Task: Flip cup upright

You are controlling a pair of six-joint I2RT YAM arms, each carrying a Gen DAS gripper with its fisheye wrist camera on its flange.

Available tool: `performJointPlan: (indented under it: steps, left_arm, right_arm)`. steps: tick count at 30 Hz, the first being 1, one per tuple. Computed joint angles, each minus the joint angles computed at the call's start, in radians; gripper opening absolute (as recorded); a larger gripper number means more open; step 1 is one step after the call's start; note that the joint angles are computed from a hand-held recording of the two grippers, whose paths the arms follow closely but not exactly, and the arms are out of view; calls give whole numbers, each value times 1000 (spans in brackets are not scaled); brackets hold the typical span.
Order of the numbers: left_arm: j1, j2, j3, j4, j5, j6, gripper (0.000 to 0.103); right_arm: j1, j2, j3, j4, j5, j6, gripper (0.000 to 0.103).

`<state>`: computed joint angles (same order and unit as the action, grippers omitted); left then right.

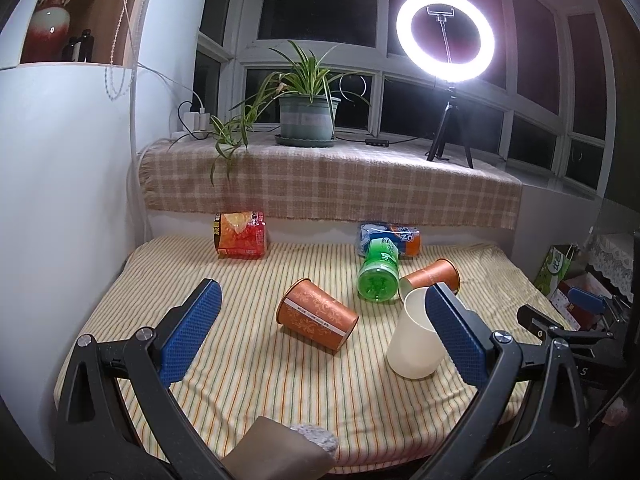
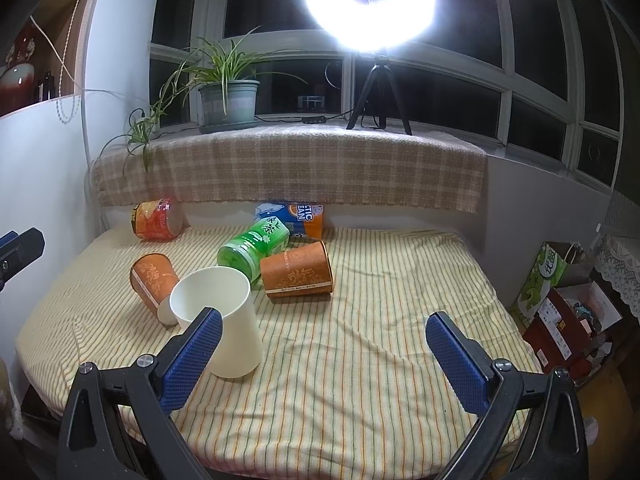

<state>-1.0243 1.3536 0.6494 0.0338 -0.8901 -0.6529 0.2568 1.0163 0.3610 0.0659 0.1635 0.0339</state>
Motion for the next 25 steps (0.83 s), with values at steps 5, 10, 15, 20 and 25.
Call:
performJointPlan:
  steps: [5, 10, 15, 20, 25]
  left_arm:
    - [3, 12, 11, -11, -2, 1, 103]
    - [12, 26, 18, -13, 1, 0, 103]
    - [18, 27, 16, -16, 3, -4, 103]
    - [29, 22, 11, -17, 4, -11, 103]
    - [26, 20, 8, -16, -25, -8, 103]
  right_arm:
    - [-25, 13, -5, 11, -19, 7, 103]
    - [-30, 30, -10, 25, -23, 10, 103]
    - [-34, 51, -11, 37, -26, 8, 103]
    - [-39, 75, -7, 45, -32, 14, 103]
    - [-37, 101, -2, 56, -31, 13, 103]
